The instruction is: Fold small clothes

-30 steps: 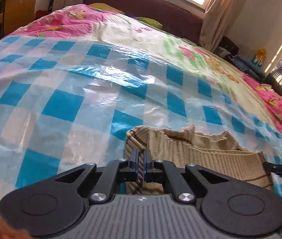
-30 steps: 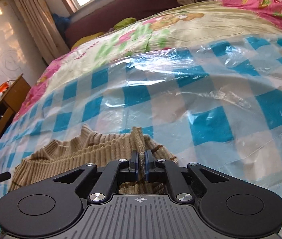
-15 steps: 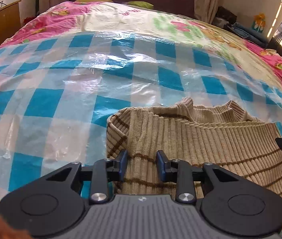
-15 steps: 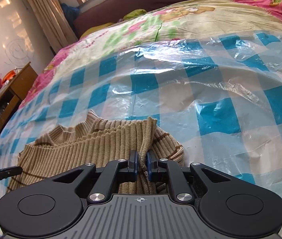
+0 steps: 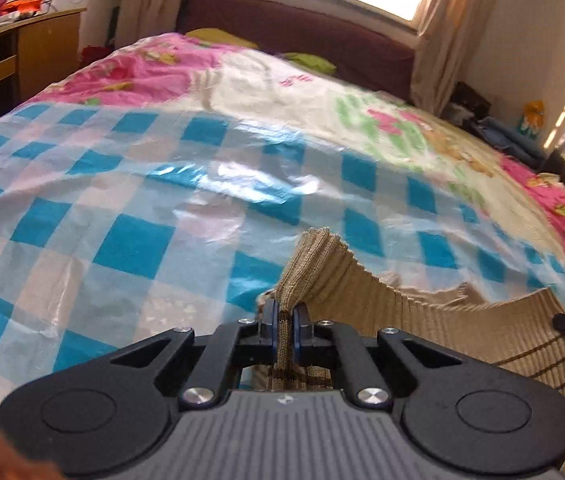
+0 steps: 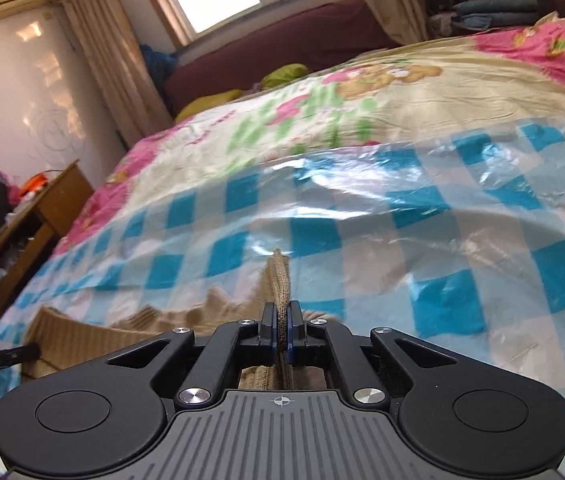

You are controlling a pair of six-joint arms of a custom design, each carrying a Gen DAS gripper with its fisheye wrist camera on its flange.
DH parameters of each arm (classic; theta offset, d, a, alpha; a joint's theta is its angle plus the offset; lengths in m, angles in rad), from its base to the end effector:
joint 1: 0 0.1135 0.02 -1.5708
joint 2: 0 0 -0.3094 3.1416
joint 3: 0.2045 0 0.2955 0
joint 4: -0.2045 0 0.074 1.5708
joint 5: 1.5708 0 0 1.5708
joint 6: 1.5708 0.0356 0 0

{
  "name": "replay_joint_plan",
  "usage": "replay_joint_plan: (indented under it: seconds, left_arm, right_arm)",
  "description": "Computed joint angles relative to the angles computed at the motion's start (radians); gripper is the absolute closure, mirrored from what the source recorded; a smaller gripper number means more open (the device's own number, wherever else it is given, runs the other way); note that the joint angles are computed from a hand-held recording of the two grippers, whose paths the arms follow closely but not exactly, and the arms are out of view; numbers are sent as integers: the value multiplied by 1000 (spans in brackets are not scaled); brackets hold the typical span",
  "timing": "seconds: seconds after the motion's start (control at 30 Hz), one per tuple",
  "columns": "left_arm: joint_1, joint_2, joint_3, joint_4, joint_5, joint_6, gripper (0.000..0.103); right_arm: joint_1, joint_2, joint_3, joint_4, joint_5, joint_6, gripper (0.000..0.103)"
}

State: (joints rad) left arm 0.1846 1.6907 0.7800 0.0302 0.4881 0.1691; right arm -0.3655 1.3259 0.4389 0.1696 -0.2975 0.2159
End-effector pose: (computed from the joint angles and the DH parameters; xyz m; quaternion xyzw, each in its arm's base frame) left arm 0.3461 0.0476 0.1476 0.0747 0.9137 -0.1661 0.3632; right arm 0.2425 -0.0816 0.1563 0.1993 0.8801 0.1039 0.4182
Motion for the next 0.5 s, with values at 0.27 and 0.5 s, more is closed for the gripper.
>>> replay_joint_plan:
  seconds: [0.27,0.5]
  left_arm:
    - [-14,79,-13,37,-51,41,86]
    - [98,-62,-54,-115,82,82,76]
  right_arm:
    - [-7,131,-29,63,47,-42,98]
    - [-195,-276,-110,-298,-169,-145,91]
